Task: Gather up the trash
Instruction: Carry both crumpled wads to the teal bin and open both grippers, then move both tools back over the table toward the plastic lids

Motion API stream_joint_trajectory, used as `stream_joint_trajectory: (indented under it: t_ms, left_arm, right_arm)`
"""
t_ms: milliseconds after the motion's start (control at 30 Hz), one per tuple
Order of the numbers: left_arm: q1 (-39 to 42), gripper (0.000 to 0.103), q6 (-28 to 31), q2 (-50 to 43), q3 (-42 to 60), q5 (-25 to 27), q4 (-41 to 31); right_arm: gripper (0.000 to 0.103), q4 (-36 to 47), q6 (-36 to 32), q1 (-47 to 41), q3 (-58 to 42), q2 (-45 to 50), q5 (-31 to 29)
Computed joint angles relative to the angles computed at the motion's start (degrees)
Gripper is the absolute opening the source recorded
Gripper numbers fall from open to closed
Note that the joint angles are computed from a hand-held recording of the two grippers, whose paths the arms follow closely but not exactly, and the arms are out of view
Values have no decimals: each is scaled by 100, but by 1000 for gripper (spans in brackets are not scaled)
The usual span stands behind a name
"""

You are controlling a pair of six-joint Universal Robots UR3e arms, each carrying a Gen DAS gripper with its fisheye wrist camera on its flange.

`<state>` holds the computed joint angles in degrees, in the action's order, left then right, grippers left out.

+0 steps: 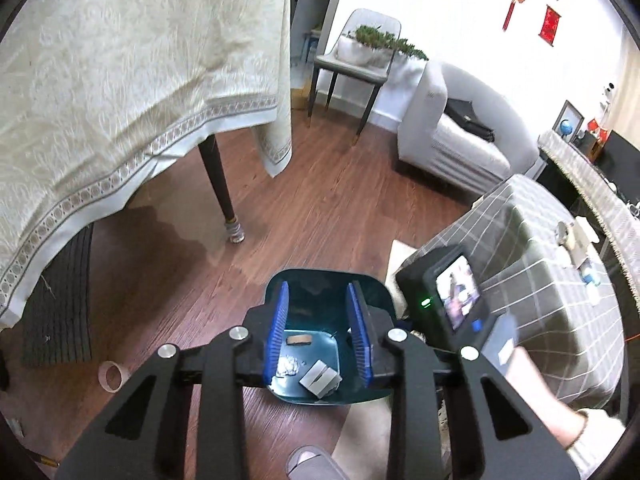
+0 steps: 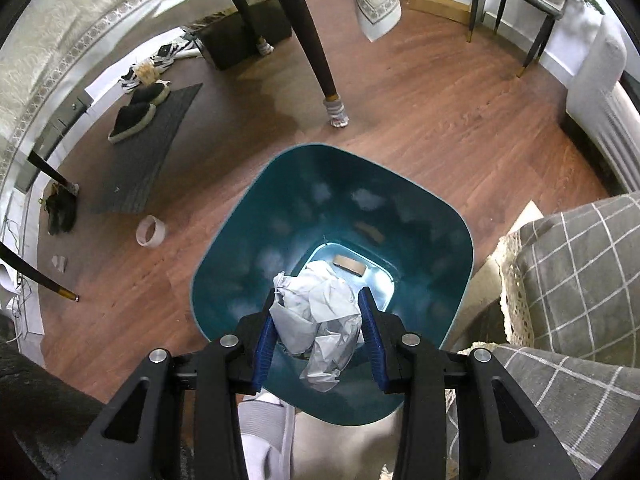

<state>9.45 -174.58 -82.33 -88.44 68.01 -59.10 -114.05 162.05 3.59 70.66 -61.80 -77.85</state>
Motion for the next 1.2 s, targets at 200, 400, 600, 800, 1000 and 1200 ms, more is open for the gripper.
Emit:
stream_joint_trajectory:
  t_ms: [200,400,600,800,1000,1200]
  left_arm:
    - [-23,32,-21,104,272,-22,-194]
    - [-61,32,-43,118,456,-18,-273]
    - [-141,32,-145,114,603,-8,-223]
    - [-326,33,-353,19,801,5,-44]
    - [-726,35,-535,-130,1028,230,199]
    - [-1226,45,-859,-403,1318,459,573]
  right_arm:
    - [50,-201,-110,-112,381,45,-77]
    - [57,-273,-219,-157,586,86,-60]
    - [57,-380,-434,-316,914,-215,88]
    - [45,-102,-744,-650,1049,-956,696]
    - [45,419,-1147,-1065,946,-1876,1200]
    - [44,1020,-1532,-1884,722,-2725,1744]
